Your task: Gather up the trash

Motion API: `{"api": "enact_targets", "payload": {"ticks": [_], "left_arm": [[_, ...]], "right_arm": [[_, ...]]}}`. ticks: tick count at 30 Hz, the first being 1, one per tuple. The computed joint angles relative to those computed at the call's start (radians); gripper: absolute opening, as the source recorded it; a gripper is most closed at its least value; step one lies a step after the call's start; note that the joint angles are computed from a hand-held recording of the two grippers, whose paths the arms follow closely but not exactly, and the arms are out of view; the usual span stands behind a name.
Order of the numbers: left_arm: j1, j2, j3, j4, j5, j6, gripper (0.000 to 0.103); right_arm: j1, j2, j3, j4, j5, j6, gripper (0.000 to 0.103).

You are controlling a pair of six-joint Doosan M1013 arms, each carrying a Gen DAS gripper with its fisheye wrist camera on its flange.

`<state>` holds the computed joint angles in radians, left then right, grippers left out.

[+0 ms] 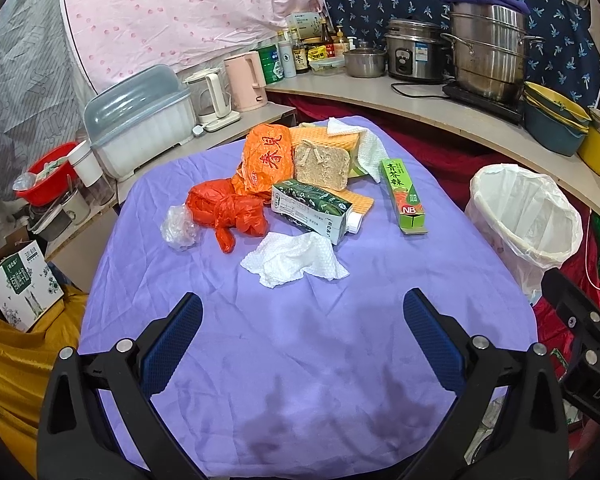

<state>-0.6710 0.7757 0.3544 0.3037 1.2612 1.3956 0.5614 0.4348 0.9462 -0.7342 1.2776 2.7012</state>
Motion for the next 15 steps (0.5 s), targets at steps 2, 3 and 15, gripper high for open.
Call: {"api": "enact_targets", "payload": {"ticks": [2,3,15], "left_arm": [[0.0,0.0,0.0,-0.003,0.001,-0.001,0.096],[0.0,-0.001,0.002,-0.001,0.0,-0.003,0.096],[0.005,0.023,-0.034,-0.003,0.01,-0.007,0.096]], "right_arm": [[-0.001,-0.001,0.0,0.002,-0.001,-0.002,0.096],[-0.002,-0.001,0.0,0.004,-0.001,-0.002,0.096],[-0.005,0.001,0.0,0.013,-0.007,-0.002,0.096]]}}
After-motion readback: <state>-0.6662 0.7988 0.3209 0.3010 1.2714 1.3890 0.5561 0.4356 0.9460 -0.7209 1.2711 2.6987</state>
